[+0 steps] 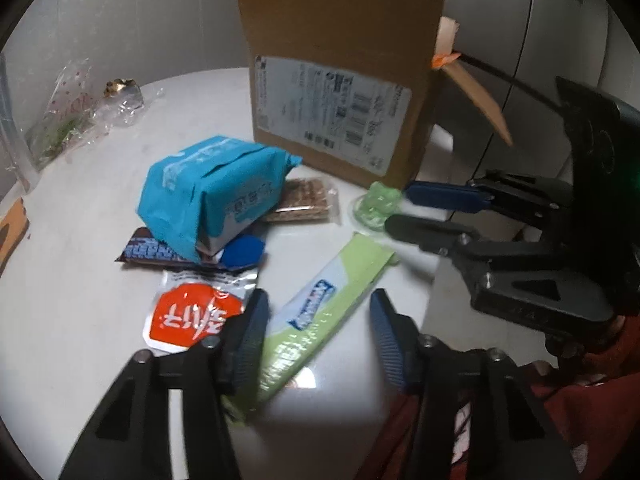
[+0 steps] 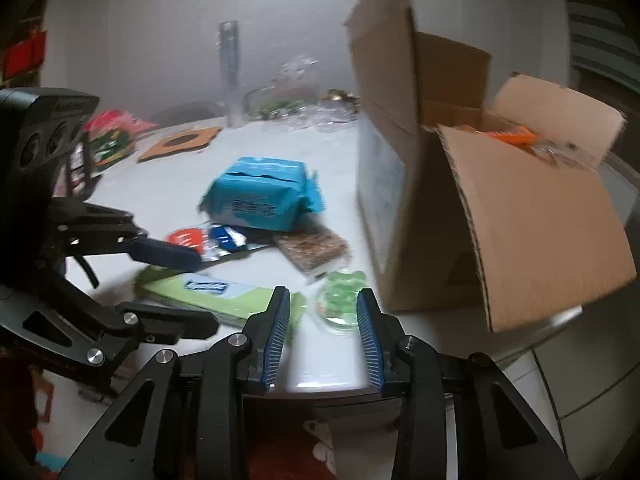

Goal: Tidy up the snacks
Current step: 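Move both grippers back toward the remaining packets on the table, then grasp the green stick snack with the left gripper while the right gripper grasps the green jelly cup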

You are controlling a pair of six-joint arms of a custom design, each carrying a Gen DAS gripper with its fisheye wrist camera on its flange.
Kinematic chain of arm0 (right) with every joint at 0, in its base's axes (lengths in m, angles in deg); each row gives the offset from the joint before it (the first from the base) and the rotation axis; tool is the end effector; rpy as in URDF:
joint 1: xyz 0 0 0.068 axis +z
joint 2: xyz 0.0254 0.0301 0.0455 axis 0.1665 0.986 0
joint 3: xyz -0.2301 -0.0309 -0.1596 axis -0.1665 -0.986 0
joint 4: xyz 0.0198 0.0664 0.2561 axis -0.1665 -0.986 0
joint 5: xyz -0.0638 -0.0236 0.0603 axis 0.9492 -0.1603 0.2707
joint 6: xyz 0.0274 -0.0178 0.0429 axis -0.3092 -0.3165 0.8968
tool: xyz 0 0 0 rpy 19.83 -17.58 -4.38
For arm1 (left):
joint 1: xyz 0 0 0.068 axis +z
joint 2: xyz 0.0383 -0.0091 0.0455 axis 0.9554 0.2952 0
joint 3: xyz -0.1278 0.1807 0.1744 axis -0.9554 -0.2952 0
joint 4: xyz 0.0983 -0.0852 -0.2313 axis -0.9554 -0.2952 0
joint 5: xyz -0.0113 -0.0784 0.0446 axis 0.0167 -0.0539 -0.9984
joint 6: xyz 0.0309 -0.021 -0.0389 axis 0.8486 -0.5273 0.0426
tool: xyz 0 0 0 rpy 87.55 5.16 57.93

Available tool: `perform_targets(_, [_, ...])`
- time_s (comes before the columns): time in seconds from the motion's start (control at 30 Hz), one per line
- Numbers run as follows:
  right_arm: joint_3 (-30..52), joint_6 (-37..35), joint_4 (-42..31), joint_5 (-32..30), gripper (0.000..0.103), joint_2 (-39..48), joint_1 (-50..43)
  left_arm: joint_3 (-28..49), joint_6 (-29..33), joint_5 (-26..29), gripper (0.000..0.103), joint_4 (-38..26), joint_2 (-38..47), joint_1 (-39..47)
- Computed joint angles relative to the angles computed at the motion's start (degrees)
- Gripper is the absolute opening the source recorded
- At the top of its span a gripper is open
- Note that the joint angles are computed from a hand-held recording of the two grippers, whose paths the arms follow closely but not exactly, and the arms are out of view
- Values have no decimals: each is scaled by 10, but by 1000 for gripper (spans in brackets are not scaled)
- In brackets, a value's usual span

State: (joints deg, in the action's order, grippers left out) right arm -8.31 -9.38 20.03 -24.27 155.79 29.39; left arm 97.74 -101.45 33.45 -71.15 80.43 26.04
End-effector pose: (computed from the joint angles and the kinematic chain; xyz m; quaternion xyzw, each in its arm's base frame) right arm 0.2861 0.1050 0.0333 -0.1970 0.8781 0.0826 0.4281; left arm 0.2776 -0.2889 0.0775 0.2402 0.9086 -0.1186 0.3206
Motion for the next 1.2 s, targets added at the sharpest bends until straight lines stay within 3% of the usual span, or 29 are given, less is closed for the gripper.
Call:
perform_targets(0.07, [-2,17,19,15,29,13,-1,-11,-3,12,40,11,0,1])
perform_targets(0.53, [21,62,96,59,29,82,11,-116,-74,-59,34,64,-55,-31])
perform_targets(0.67, [22,54,110,83,21,88,24,-179,-118,-77,29,107,-86,-35])
perform_targets(0.9, [9,8,96,-13,21,73,18,-257,-203,-134,29,128,-131,-56])
perform_targets(1.07, [12,-17,52,-91,22,57,15,-270,-202,-134,33,128,-141,-51])
perform_targets(1.2, [22,-47,47,-90,38,62,17,-255,-187,-135,36,125,-130,-48])
